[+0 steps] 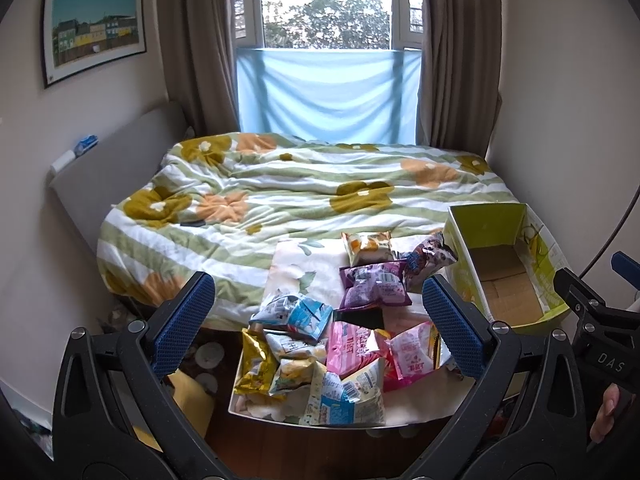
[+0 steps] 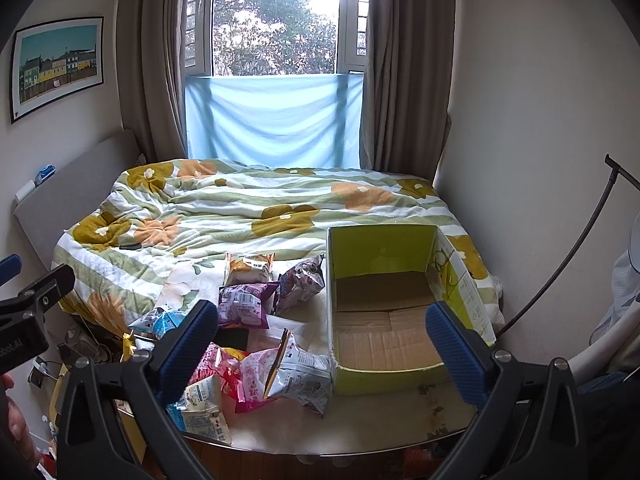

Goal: Organize snacks

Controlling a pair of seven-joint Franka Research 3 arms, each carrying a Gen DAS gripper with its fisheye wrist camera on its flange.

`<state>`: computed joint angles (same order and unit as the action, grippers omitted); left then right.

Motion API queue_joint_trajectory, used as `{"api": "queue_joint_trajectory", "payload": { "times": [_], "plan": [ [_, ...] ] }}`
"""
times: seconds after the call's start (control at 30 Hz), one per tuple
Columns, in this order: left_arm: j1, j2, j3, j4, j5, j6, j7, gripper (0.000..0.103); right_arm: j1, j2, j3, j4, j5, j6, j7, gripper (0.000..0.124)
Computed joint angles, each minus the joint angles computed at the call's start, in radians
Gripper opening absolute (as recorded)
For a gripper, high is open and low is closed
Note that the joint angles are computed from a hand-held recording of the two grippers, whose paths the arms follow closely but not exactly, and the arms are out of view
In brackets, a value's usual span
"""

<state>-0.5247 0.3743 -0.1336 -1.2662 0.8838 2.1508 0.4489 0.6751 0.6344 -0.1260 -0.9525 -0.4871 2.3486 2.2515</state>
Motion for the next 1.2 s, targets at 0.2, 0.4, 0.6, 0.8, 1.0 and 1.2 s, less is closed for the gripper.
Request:
{"api": "queue_joint_trajectory", "payload": {
  "times": [0.2,0.4,0.6,0.8,1.0,1.2],
  "plan": [
    [0.002,-0.001,0.001,-0.012,0.006,0.008,-0.012,0.103,0.0,0.005,0.0,0.009,0.002,-0.005,-0.003,0.103],
    [0.003,-0.001,0.002,-0.017,0.006,0.011,-0.016,0.103,0.0,0.01,-0.001,0.016,0.005,-0.008,-0.006,0.103],
    [0.002,0.002,0.002,-0.018,0.008,0.012,-0.019,0.103,0.0,0.014,-0.002,0.021,0.007,-0.01,-0.007,0.103],
    [0.003,0.004,0.002,-0.018,0.008,0.015,-0.021,0.103,0.0,0.014,-0.002,0.022,0.009,-0.011,-0.008,0.103],
    [-0.003,0.011,0.006,-0.012,0.02,0.009,-0.026,0.103,0.0,0.014,-0.002,0.023,0.01,-0.013,-0.01,0.103],
    [-0.003,0.005,0.006,-0.015,0.024,0.021,-0.03,0.103,0.0,0.013,-0.002,0.022,0.01,-0.013,-0.009,0.103]
  ]
}}
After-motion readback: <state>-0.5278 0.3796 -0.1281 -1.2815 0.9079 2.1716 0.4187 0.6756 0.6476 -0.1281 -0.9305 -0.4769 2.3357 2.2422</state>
